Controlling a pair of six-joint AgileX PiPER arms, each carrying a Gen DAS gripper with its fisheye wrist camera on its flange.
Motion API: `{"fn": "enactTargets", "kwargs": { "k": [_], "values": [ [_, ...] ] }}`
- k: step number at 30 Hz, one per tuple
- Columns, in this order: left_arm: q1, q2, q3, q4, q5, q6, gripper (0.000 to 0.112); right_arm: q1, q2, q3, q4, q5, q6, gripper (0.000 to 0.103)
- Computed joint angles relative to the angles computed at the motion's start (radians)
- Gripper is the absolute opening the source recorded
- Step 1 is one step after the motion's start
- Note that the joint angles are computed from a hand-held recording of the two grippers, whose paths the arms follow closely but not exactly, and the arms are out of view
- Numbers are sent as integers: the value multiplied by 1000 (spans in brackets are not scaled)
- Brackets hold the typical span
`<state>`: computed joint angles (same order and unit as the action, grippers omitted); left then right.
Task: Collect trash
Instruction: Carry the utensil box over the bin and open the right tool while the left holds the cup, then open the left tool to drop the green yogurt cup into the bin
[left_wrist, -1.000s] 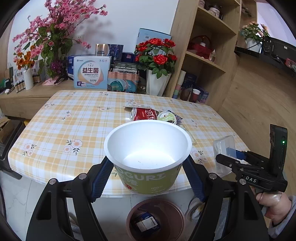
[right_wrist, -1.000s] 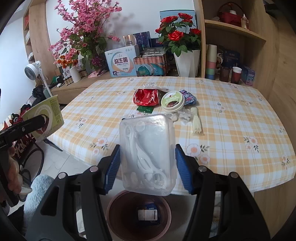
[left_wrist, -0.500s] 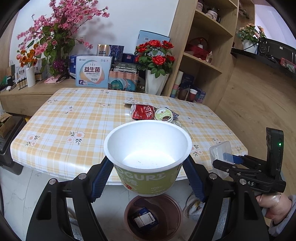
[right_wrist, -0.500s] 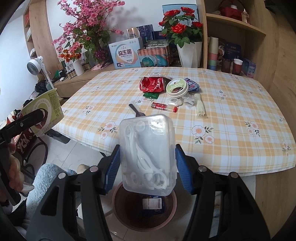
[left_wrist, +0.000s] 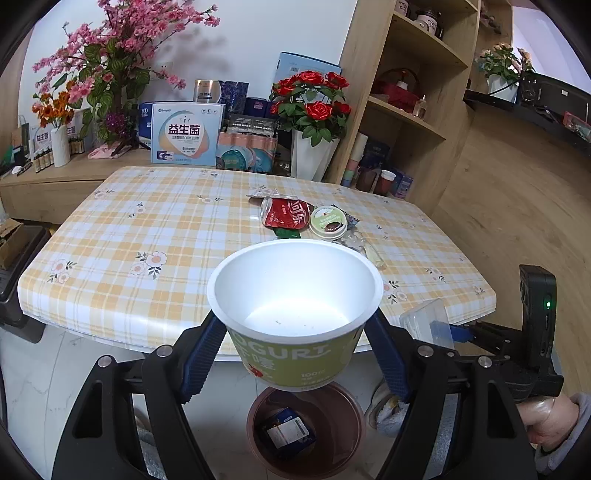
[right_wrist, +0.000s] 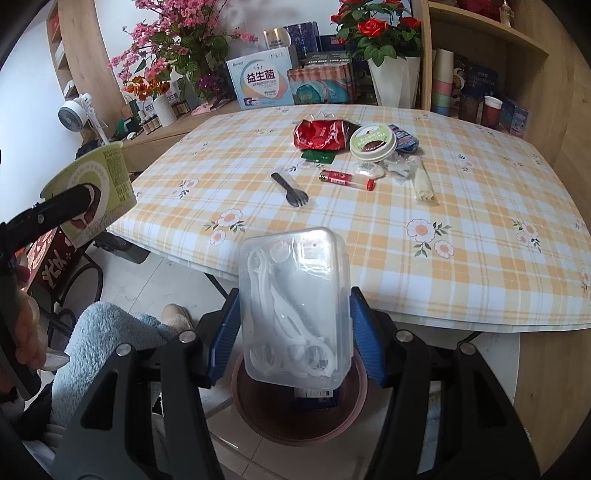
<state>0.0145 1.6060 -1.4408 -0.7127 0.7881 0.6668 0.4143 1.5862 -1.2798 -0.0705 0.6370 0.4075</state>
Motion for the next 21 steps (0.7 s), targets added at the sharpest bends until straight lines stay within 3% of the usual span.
{"fn": "enactTargets", "kwargs": {
  "k": [3,5,10,21],
  "values": [
    [1,1,-1,-2,2,3,74,-4,12,-6,48,15,-41,62],
    [1,0,2,-4,1,6,74,5,15,-9,36,24,-38,74],
    [1,-2,6,-6,0,10,74,12,-3,-6,-43,15,37,91],
    [-14,-16,28,-13,14,48,74,-59,-110,37,-363,5,354,97]
  ]
}}
